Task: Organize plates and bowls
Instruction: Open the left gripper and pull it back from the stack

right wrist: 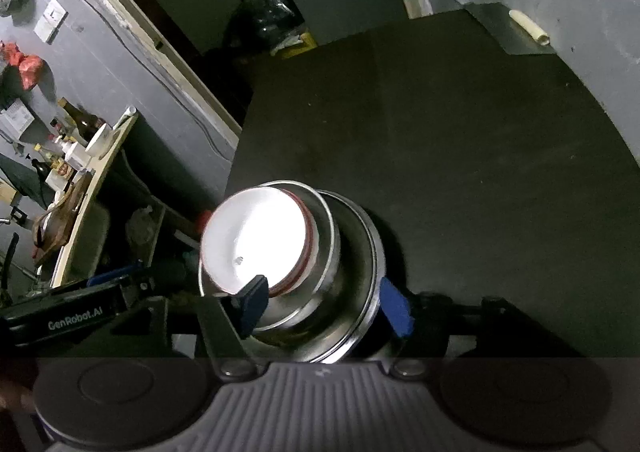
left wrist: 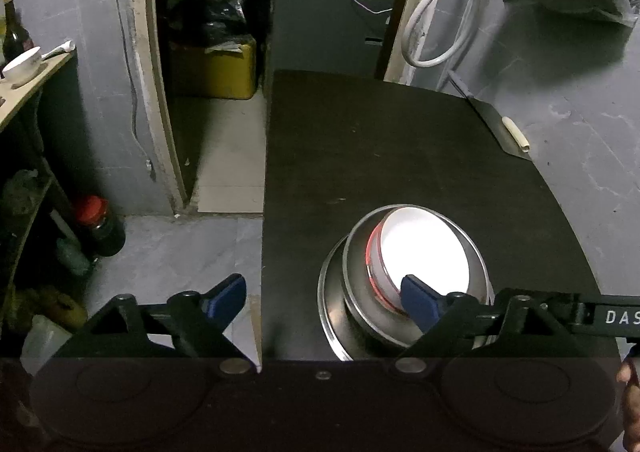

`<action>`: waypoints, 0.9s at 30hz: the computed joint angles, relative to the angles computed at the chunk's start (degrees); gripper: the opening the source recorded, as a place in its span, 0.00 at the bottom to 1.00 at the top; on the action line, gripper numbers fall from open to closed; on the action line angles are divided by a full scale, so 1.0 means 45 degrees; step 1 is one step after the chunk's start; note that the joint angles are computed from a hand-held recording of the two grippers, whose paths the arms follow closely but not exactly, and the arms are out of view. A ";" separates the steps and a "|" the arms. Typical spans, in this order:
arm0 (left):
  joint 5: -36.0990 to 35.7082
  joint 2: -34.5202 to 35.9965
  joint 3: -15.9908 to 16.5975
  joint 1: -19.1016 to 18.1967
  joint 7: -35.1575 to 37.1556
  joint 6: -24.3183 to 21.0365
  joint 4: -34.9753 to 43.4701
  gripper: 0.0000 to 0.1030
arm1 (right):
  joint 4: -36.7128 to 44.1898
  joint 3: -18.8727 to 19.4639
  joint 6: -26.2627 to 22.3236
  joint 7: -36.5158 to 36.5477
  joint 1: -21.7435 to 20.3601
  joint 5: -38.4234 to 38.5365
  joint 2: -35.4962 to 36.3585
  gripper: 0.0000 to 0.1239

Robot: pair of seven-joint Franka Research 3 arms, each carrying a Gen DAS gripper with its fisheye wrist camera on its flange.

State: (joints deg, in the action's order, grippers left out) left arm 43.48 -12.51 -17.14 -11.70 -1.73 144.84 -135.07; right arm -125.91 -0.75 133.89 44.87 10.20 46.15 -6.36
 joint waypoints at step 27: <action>0.0453 -0.1623 -0.0526 0.0092 -0.0650 -0.0518 -0.0905 0.99 | -0.1674 -0.0170 0.2409 -0.1331 0.0867 0.1782 -0.1779 0.83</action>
